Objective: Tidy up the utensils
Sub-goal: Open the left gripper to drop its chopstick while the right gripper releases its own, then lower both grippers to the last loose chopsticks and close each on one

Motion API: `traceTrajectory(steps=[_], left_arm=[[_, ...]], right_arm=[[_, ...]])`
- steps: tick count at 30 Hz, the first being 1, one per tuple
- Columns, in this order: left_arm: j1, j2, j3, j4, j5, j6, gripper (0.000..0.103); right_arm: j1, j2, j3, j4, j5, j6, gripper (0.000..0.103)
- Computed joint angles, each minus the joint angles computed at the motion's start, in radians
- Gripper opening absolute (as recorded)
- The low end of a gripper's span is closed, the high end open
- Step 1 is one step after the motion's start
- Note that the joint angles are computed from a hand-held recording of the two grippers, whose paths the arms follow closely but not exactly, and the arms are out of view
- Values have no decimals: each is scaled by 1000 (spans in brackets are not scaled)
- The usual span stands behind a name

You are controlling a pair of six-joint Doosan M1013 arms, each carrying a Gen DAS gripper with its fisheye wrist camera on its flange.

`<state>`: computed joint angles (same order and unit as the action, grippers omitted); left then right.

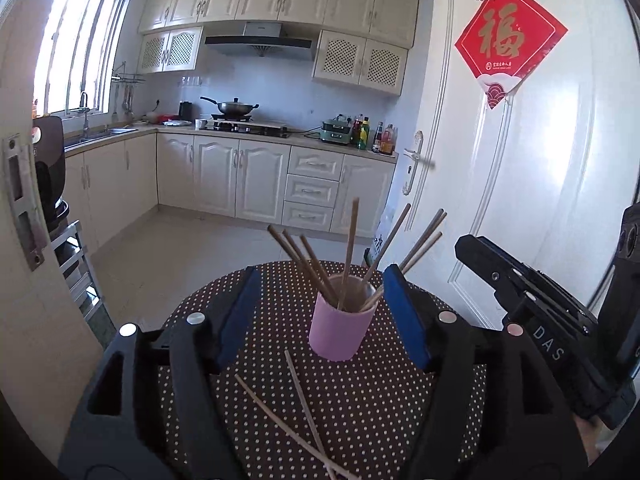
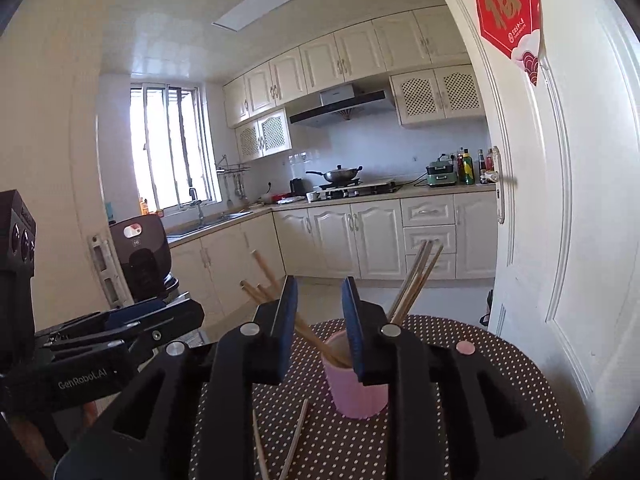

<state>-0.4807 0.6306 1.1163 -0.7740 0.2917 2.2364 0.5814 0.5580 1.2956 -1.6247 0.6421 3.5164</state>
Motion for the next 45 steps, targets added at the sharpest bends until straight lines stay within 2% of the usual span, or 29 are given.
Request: traceTrajectory(steps=[8, 15, 18, 25, 35, 41, 45], left_arm=[[9, -18, 43, 250, 30, -237, 66], [17, 8, 27, 376, 119, -376, 66], [20, 34, -6, 444, 188, -449, 66], [23, 93, -79, 506, 318, -532, 66], [22, 208, -252, 536, 566, -627, 66], [15, 263, -337, 557, 660, -683, 65], [11, 302, -404, 581, 721, -713, 54]], right_arm=[[18, 17, -1, 125, -39, -93, 22], [17, 40, -19, 261, -69, -201, 22], [13, 50, -28, 327, -86, -248, 22], [-7, 72, -45, 485, -124, -356, 22], [-40, 96, -63, 696, -151, -502, 23], [-54, 104, -63, 776, -160, -561, 24], [-63, 105, -59, 824, -169, -600, 25]])
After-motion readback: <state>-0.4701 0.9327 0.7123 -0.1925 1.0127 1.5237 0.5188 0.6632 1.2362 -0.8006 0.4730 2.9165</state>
